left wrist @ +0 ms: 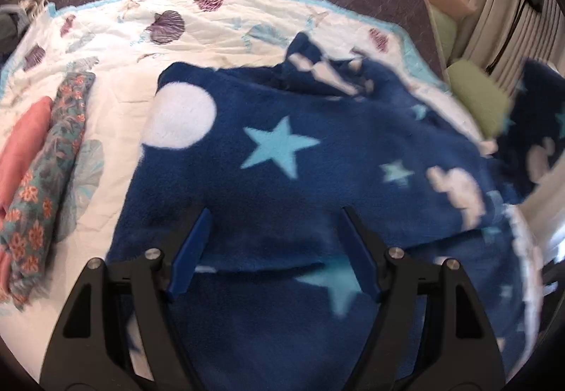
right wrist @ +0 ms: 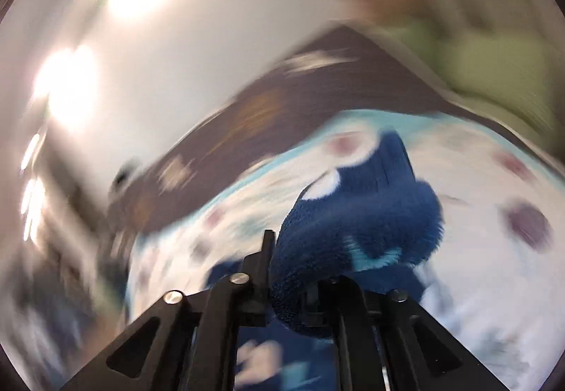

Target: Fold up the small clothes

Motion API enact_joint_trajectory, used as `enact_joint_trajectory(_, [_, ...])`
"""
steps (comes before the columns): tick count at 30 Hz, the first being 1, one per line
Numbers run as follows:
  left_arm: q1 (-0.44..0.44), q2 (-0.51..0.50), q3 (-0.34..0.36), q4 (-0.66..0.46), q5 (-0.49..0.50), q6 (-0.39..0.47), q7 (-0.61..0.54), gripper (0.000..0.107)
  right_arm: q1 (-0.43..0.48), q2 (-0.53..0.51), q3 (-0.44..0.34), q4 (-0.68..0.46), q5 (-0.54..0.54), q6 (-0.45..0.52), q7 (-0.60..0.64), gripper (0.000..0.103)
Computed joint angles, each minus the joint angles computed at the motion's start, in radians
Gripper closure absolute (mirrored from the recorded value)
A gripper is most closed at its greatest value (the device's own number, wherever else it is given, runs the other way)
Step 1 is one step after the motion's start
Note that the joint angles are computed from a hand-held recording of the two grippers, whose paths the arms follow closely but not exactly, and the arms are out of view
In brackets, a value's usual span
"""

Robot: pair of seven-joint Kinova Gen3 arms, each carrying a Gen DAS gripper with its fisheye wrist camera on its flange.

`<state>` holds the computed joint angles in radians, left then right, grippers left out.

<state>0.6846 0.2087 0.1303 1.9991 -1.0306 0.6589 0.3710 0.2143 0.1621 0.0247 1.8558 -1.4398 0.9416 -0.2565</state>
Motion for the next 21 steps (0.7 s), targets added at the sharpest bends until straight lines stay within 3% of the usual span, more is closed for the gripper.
enact_joint_trajectory(1, [0.005, -0.022, -0.004, 0.022, -0.029, -0.032, 0.036, 0.033, -0.046, -0.035, -0.021, 0.02, 0.041, -0.007, 0.025, 0.07])
enact_joint_trajectory(2, [0.003, -0.05, -0.002, 0.047, -0.06, -0.069, 0.068, 0.033, -0.093, -0.06, -0.06, 0.045, 0.081, -0.03, 0.038, 0.039])
enact_joint_trajectory(3, [-0.001, -0.064, 0.002, 0.059, -0.079, -0.09, 0.083, 0.033, -0.139, -0.075, -0.081, 0.063, 0.122, -0.069, 0.036, 0.024])
enact_joint_trajectory(4, [-0.007, -0.079, 0.01, 0.072, -0.093, -0.104, 0.094, 0.032, -0.185, -0.085, -0.101, 0.081, 0.163, -0.11, 0.023, 0.017])
enact_joint_trajectory(8, [-0.04, -0.112, 0.048, 0.108, -0.125, -0.158, 0.102, 0.027, -0.314, -0.111, -0.091, 0.157, 0.319, -0.214, -0.031, 0.017])
enact_joint_trajectory(14, [-0.071, -0.08, 0.008, 0.096, -0.142, -0.367, 0.082, 0.027, -0.26, -0.129, -0.044, 0.223, 0.388, -0.323, -0.148, 0.017])
enact_joint_trajectory(16, [-0.116, -0.056, 0.035, 0.07, -0.114, -0.437, 0.027, 0.027, -0.235, -0.132, -0.026, 0.226, 0.402, -0.334, -0.171, 0.017])
enact_joint_trajectory(18, [-0.192, -0.011, 0.118, 0.028, -0.078, -0.448, -0.055, 0.027, -0.209, -0.125, -0.009, 0.218, 0.41, -0.335, -0.188, 0.017])
enact_joint_trajectory(19, [-0.213, 0.018, 0.147, -0.001, -0.049, -0.429, -0.095, 0.03, -0.2, -0.117, -0.006, 0.209, 0.415, -0.34, -0.201, 0.017])
enact_joint_trajectory(20, [-0.243, 0.035, 0.193, -0.025, -0.01, -0.394, -0.136, 0.048, -0.191, -0.113, -0.005, 0.208, 0.419, -0.349, -0.21, 0.017])
enact_joint_trajectory(21, [-0.259, 0.056, 0.223, -0.056, 0.027, -0.354, -0.177, 0.079, -0.182, -0.113, -0.004, 0.21, 0.428, -0.358, -0.22, 0.017])
